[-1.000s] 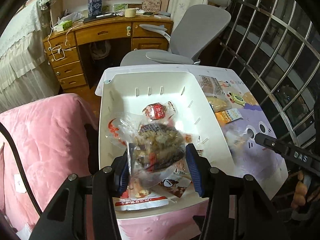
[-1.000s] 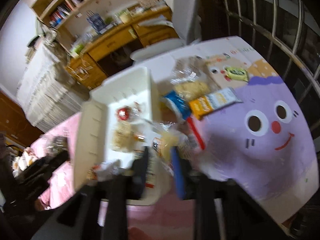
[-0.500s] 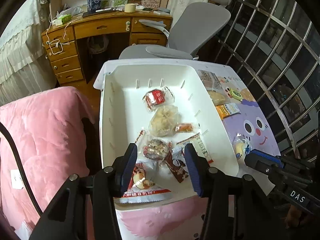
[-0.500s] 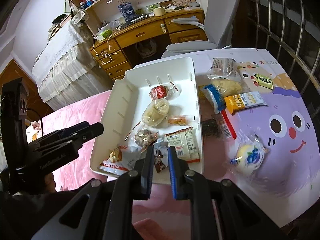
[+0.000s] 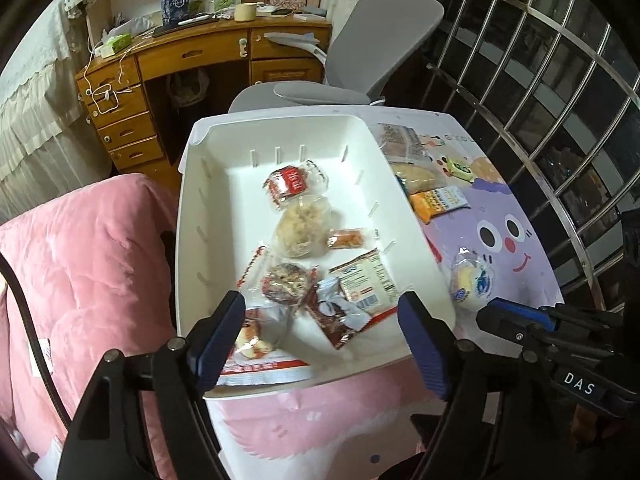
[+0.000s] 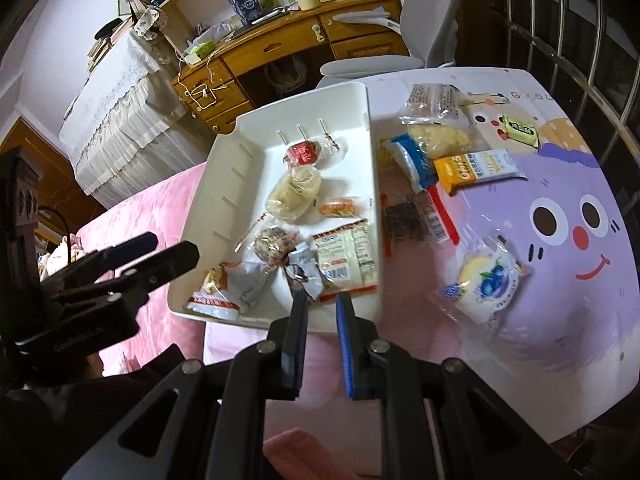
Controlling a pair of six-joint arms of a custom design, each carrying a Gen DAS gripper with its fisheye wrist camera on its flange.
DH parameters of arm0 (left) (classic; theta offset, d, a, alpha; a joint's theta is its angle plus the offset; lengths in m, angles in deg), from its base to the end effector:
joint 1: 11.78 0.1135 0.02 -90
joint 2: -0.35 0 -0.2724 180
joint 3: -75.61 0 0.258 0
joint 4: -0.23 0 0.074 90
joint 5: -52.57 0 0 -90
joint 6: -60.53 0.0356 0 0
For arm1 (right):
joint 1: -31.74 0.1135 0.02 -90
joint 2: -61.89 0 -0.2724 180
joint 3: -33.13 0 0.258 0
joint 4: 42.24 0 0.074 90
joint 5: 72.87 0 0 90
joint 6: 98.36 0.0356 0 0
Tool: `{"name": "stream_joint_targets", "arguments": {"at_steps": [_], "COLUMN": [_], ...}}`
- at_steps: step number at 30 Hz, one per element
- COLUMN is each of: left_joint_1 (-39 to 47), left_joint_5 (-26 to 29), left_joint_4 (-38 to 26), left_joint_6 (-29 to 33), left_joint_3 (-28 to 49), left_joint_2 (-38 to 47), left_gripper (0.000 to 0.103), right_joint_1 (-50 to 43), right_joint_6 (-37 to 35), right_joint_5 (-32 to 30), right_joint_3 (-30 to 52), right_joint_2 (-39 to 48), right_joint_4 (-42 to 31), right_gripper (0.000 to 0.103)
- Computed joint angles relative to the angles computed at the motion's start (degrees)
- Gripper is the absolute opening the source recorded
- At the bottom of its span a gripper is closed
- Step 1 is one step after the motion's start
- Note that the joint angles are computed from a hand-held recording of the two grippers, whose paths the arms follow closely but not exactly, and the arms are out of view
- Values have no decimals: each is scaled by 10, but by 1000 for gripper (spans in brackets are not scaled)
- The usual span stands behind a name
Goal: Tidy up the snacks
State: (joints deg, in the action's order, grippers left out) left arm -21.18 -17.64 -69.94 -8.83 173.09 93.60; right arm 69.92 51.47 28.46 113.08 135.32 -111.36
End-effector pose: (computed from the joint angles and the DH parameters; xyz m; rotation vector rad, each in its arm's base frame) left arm 0.3301 -0.0669 0.3063 0.7859 2.5470 -0.4068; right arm 0.1999 0.1483 0.3072 0.5636 2.6046 0.3168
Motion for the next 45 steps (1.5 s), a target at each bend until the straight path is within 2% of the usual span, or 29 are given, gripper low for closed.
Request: {"name": "stream_joint_targets", "arguments": {"at_steps": [7, 13, 18, 23, 26, 31, 34, 38, 41, 45], "left_joint_1": [-69, -161, -256, -344, -381, -427, -435, -433, -427, -424], "left_joint_5": [-38, -94, -152, -197, -215, -232, -231, -215, -203, -204], "left_joint_4": [8, 21, 29, 41, 45, 42, 33, 32, 27, -12], "left_joint_6": [-97, -229, -348, -471, -532, -624, -660, -712, -747, -786], "left_joint_3": [-21, -51, -71, -73, -69, -57, -43, -31, -21, 21], "left_joint_2": [-32, -60, -70, -51, -28, 13, 39, 76, 103, 155], "left_gripper": [79, 80, 80, 82, 84, 85, 85, 85, 85, 85], "right_joint_1": [-53, -173, -374, -611, -723, -835, -866, -873, -847, -826], "right_joint_6": [-39, -162, -363, -627, -773, -933, -981, -997, -969, -936], "right_joint_5": [-23, -99, -209, -312, -344, -364, -371, -381, -369, -373], "right_joint_3": [-60, -94, -101, -87, -80, -71, -70, -77, -86, -81], "right_joint_2": [-106, -196, -244, -227, -196, -143, -116, -83, -67, -29], "right_joint_4": [-34, -90, -152, -220, -248, -264, -256, -219, -167, -118], "right_gripper": [18, 22, 27, 31, 34, 35, 39, 43, 44, 47]}}
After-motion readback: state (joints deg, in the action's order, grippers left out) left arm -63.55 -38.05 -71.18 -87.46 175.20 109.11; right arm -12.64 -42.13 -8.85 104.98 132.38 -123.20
